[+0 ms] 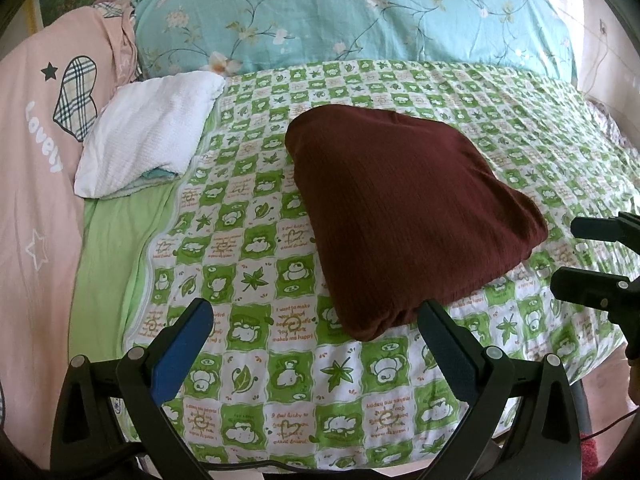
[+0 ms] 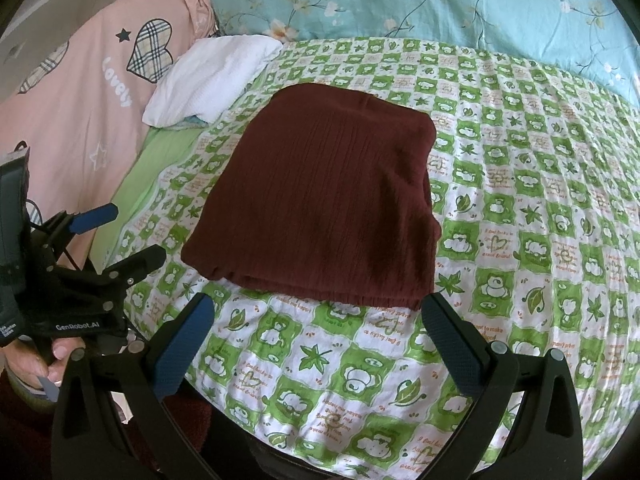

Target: Fold large clothes

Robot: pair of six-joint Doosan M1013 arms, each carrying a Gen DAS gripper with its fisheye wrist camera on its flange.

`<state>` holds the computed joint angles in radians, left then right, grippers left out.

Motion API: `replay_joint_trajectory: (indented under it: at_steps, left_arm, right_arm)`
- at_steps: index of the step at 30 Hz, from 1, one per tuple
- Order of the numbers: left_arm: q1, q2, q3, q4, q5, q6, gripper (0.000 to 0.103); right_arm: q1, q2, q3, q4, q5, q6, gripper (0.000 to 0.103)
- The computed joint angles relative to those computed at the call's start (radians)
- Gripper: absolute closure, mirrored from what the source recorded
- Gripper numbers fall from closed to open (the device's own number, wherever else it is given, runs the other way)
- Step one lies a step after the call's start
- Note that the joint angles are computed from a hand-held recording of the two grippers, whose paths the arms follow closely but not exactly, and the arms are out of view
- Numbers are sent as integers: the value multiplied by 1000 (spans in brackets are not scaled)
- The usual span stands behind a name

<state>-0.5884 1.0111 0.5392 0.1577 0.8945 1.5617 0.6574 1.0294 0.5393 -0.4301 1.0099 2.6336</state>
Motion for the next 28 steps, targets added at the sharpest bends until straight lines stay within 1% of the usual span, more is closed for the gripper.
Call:
replay_joint_trajectory:
  at_steps: [12,20,22,28]
  left_arm:
    - [1,10,-23,-4,7,8,1]
    - [-1,20,-44,-3,16,9,1]
    - [1,25,-56,-11,23,9,1]
    - [6,37,-85,-34,31,7,1]
  right_arm:
    - [-3,10,-21,4,8,-6,0]
    - [-7,6,-15,5,-2,-7,0]
    - [-9,11,-27,9,4,-14,0]
    - [-16,3,-11,7,-10,-14,0]
